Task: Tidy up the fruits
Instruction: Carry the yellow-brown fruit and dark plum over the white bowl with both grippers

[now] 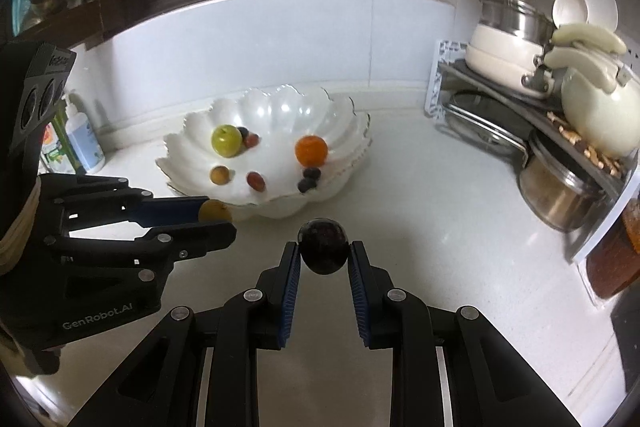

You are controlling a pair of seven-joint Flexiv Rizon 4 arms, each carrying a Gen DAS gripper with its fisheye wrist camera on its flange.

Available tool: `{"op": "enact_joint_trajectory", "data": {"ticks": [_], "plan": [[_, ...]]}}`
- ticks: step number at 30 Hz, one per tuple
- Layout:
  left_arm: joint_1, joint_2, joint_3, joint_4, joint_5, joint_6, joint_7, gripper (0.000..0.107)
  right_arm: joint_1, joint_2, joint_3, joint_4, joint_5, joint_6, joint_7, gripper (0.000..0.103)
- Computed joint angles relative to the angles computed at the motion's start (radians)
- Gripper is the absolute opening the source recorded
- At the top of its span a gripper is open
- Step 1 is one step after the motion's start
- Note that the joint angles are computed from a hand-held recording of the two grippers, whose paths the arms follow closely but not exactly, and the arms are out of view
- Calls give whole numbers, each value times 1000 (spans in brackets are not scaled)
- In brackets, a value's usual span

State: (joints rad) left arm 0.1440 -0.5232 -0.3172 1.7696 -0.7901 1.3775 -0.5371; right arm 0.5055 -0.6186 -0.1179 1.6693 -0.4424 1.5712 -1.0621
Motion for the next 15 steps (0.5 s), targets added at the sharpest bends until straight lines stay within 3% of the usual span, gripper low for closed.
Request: {"op": "enact_joint_trajectory", "data": {"ticks": [10, 15], "plan": [[64, 96, -98, 106, -184, 124, 137, 24, 103, 53, -93, 60, -10, 58, 44, 26], [54, 134, -99, 126, -310, 151, 225, 24, 175, 74, -165, 84, -14, 84, 61, 26]]}}
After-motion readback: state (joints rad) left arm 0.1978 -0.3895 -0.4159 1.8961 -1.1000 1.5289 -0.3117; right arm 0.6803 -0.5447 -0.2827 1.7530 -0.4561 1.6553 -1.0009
